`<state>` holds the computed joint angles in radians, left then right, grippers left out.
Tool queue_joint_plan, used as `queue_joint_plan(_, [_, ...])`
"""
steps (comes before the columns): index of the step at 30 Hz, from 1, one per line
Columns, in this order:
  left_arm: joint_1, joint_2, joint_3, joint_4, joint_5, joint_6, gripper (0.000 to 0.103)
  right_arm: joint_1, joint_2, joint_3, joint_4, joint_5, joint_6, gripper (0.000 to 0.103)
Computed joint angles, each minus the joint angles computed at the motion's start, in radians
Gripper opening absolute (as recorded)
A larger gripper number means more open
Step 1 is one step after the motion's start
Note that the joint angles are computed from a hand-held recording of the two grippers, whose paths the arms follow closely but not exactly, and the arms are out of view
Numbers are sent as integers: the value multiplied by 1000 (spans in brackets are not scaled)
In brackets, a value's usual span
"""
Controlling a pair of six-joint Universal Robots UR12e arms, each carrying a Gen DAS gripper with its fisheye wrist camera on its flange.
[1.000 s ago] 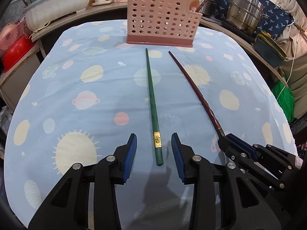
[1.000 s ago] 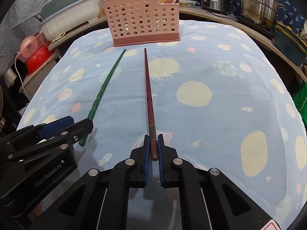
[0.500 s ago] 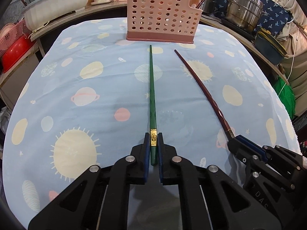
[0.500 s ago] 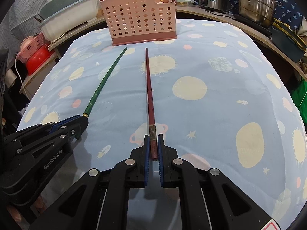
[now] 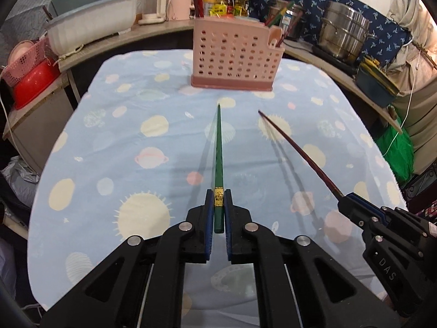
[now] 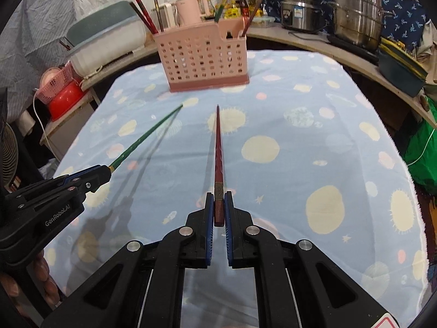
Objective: Organize utensils
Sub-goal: 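Grasp the dark chopstick with the right tool while the left tool grasps the green one, then lift both chopsticks into the pink holder and open both tools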
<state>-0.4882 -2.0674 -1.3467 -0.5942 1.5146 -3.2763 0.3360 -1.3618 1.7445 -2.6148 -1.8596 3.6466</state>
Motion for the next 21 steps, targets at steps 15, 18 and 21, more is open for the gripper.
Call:
queue_joint_plan(15, [17,23,73,99,10,-23,7,-5,-41,-61,-140,-83,-79,7])
queue_joint_plan(18, [18,9,116,97,6,-21,7,-14,-38,-84,-161,-86,-97,7])
queue_joint_plan(21, [20,-9,164,85,-6,-24,7,-24,-31,-106,-180,-76,-116,7])
